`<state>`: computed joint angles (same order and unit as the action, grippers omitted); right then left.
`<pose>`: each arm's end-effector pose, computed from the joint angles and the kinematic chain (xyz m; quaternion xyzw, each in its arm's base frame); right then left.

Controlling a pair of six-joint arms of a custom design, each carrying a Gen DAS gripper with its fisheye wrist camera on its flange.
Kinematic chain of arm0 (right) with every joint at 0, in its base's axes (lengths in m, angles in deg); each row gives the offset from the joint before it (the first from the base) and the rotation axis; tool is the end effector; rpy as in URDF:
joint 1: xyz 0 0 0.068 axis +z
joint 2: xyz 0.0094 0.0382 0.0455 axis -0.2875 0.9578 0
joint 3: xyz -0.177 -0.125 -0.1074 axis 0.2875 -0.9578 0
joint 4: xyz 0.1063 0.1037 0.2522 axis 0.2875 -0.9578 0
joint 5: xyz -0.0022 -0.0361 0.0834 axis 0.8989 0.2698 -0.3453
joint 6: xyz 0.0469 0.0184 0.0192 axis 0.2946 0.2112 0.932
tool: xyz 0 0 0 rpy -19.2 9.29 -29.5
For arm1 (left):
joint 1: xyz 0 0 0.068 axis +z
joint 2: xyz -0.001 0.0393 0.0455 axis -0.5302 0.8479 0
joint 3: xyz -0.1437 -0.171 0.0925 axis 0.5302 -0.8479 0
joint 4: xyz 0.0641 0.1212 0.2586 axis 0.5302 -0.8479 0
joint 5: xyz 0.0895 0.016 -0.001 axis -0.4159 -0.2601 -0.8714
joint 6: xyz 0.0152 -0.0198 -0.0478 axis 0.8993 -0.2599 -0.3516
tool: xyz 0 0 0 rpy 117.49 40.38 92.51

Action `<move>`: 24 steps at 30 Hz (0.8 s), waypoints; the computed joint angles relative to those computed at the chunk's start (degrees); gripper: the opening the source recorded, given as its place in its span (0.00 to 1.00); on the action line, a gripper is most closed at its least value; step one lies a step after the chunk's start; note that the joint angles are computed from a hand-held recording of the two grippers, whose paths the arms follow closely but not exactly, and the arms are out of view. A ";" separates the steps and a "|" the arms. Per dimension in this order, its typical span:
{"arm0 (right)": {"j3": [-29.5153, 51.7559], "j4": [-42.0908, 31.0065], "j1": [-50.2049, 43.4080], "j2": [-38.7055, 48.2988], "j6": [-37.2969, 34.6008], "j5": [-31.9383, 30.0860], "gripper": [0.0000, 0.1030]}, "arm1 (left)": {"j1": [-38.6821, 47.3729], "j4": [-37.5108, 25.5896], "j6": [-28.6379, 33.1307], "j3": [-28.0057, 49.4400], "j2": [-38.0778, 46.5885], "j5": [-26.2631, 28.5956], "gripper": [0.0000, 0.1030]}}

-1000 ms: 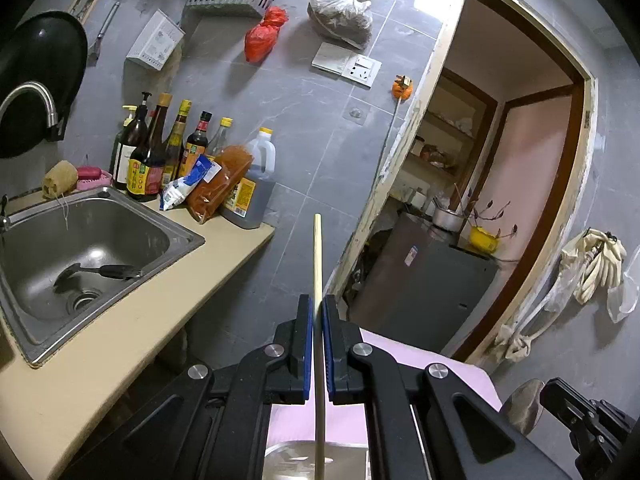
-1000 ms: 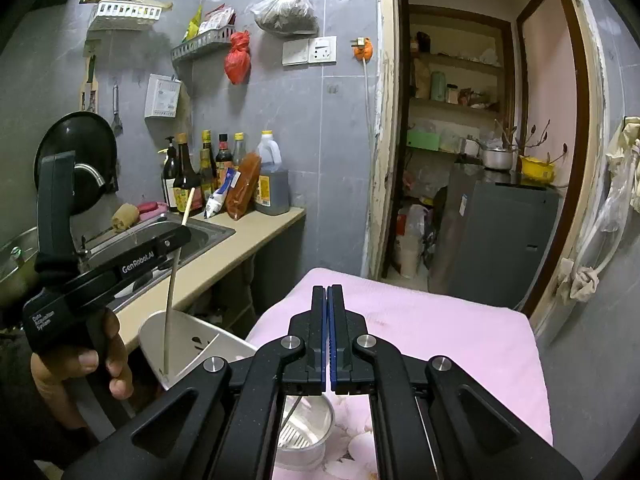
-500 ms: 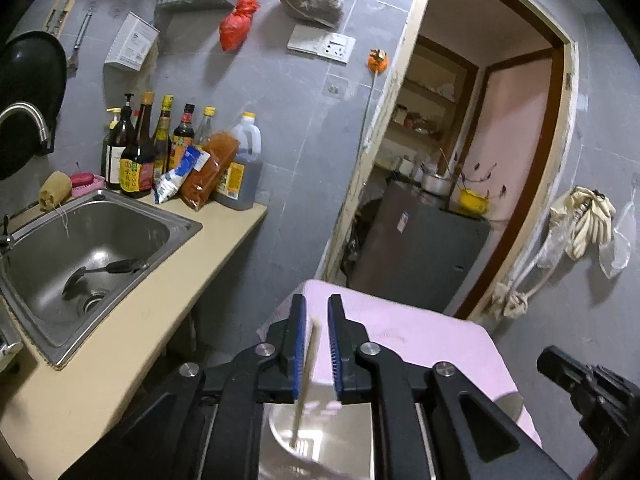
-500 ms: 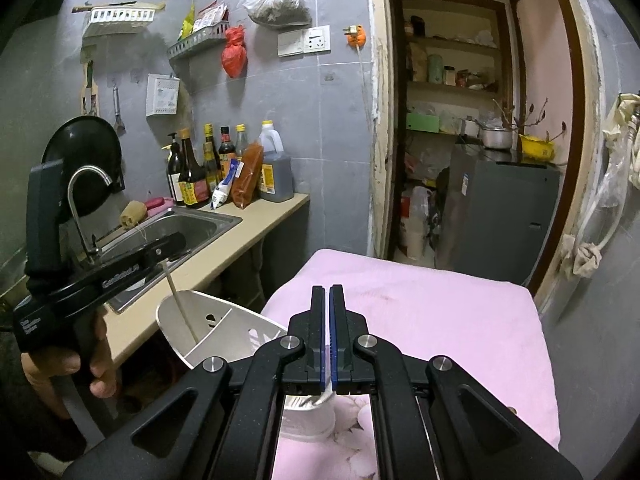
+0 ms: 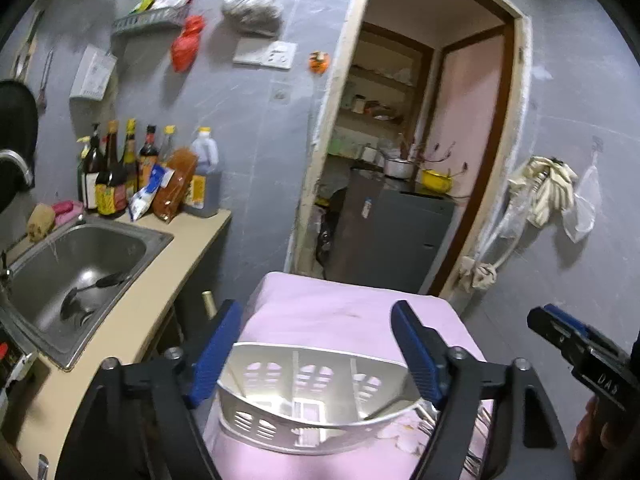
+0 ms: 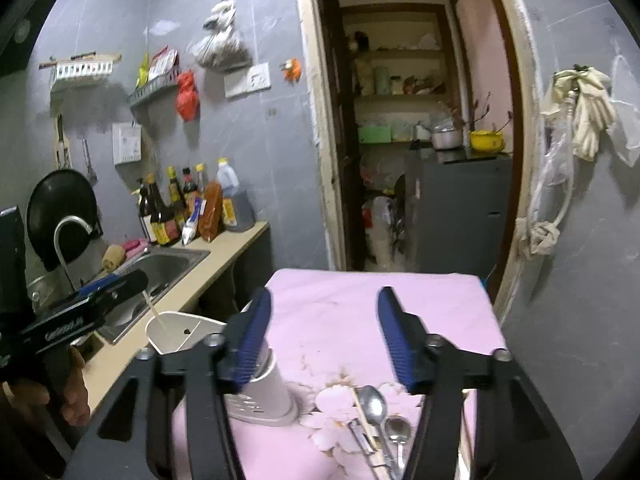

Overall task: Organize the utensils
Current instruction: 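Open the left gripper to drop the chopstick into the basket, then move the left gripper to the silver knife while the right gripper approaches the gold spoon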

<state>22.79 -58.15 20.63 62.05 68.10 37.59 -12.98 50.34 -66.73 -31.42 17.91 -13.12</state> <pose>0.1566 0.0963 0.3082 0.0283 0.8356 0.0508 0.5463 0.2061 0.0516 0.2958 0.0052 0.8387 -0.1412 0.5260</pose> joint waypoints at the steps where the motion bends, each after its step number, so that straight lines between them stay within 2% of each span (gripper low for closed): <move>1: -0.21 -0.97 -0.25 -1.66 -0.13 0.67 0.62 | -0.89 -0.67 -0.09 -0.15 -1.41 -0.56 0.80; 3: -0.49 -2.50 -1.24 -4.70 -0.70 1.02 0.74 | -2.92 -1.55 -0.82 -0.56 -4.19 -2.33 0.88; 4: -0.66 -3.30 -1.79 -6.43 -1.26 1.28 0.76 | -4.17 -1.83 -1.51 -0.99 -5.95 -3.66 0.93; 6: -0.75 -4.64 -2.78 -9.21 -2.77 1.88 0.86 | -6.74 -1.91 -3.11 -1.89 -9.19 -6.58 0.98; 8: -1.18 -5.77 -3.52 -12.14 -3.82 2.48 0.94 | -10.03 -2.06 -4.67 -2.45 -11.71 -9.76 0.98; 11: -1.33 -8.04 -6.59 -16.12 -5.26 1.12 0.98 | -16.09 -2.92 -5.81 -2.56 -13.87 -14.97 0.99; 15: -1.45 -11.95 -13.32 -20.20 -8.04 -3.77 0.99 | -24.66 -3.92 -7.79 -3.05 -16.22 -21.61 0.99; 19: -2.06 -13.86 -25.08 -23.72 -12.00 -13.82 0.99 | -33.22 -4.54 -10.32 -3.89 -17.67 -28.93 0.99; 24: -3.73 -15.81 -48.88 -26.80 -19.59 -36.11 0.99 | -44.28 -4.53 -13.93 -5.52 -18.82 -39.74 0.99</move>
<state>19.06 -73.96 -28.25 35.25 48.51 1.48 -57.26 45.82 -80.66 -36.94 -0.91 -52.86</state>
